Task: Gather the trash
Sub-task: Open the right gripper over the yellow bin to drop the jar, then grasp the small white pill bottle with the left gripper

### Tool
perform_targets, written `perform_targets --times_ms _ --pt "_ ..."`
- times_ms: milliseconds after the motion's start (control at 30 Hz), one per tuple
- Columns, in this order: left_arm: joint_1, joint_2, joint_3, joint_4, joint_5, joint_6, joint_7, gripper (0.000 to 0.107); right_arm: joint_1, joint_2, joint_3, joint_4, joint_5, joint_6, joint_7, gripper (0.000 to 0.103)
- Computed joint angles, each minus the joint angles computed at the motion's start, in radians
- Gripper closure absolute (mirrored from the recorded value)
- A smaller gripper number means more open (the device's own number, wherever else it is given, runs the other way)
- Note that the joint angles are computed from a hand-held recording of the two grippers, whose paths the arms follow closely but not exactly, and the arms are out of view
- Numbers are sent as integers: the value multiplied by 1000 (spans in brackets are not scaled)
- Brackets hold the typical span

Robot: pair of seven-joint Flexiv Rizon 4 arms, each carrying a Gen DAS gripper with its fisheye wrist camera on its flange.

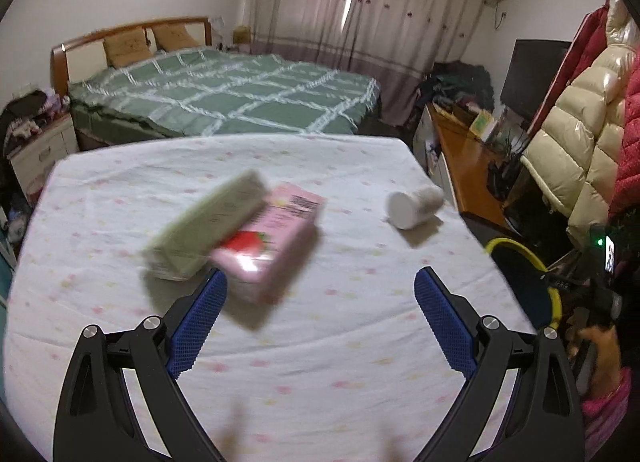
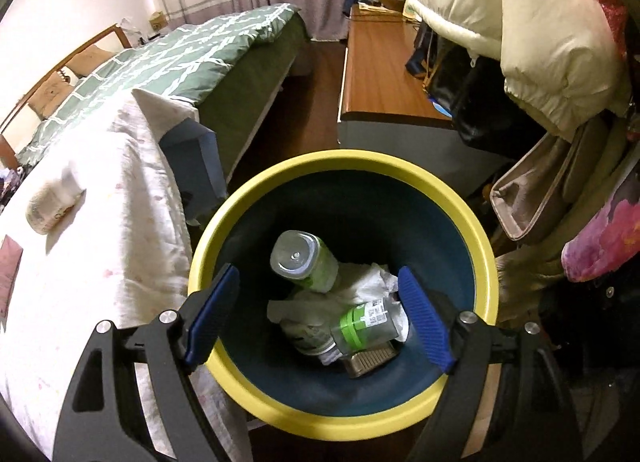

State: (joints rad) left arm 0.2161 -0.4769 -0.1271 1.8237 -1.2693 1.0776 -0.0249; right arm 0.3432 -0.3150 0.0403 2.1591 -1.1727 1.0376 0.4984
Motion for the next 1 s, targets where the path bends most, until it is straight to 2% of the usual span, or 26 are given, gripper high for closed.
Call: perform_targets --times_ms 133,233,333,433,500,600,733,1000 --pt "-92 -12 -4 0 103 87 -223 13 -7 10 -6 14 -60 19 22 26" --pt "-150 -49 -38 -15 140 210 -316 13 -14 18 -2 26 -97 25 32 26" --pt "-199 -95 -28 -49 247 264 -469 13 -22 32 5 46 -129 18 39 26" --pt "-253 -147 11 -104 364 285 -642 13 -36 51 11 69 -170 22 64 26" --pt "-308 -187 62 -152 437 308 -769 13 -53 67 13 87 -211 31 94 26" --pt "-386 -239 154 -219 534 325 -927 13 -82 85 18 107 -265 46 137 26" --pt "-479 -304 289 -308 639 301 -1127 13 -119 94 23 124 -327 77 185 26" --pt "-529 -375 391 -413 768 258 -1341 13 -167 84 30 134 -414 126 252 26"
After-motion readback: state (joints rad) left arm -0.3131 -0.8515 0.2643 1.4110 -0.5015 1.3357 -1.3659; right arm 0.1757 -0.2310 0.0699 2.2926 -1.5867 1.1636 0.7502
